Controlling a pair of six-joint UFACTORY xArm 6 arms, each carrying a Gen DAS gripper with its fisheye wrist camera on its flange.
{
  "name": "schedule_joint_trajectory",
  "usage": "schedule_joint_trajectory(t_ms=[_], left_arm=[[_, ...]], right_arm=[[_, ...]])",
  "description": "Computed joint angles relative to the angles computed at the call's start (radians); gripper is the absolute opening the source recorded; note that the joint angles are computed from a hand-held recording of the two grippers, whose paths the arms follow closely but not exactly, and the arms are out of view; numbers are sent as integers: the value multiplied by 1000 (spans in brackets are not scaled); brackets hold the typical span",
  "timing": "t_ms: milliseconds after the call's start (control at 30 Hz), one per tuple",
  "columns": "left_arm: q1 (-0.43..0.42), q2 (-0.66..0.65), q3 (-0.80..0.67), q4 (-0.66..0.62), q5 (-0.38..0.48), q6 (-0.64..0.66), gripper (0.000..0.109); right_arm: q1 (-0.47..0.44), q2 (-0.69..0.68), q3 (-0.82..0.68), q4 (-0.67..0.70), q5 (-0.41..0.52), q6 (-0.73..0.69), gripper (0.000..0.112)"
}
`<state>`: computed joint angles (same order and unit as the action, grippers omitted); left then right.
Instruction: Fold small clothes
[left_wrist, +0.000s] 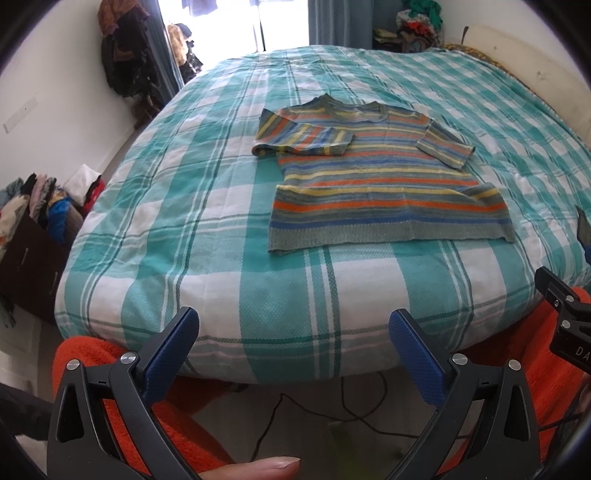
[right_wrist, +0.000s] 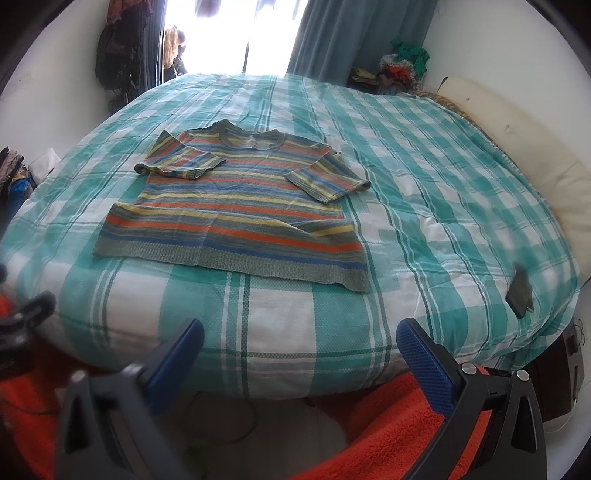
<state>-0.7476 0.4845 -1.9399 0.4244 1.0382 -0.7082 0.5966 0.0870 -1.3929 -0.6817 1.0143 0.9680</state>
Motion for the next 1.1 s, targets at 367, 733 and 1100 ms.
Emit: schedule_joint_trajectory(t_ms=[367, 733, 1100], left_arm=[[-4, 5, -4, 27, 25, -5, 103], [9, 7, 0, -24, 30, 5, 102], [49, 31, -2, -114, 38, 9, 102]], right_arm=[[-1, 0, 2, 1, -1, 1, 103], [-2, -2, 4, 2, -3, 0, 103], [-12, -18, 45, 12, -52, 9, 103]])
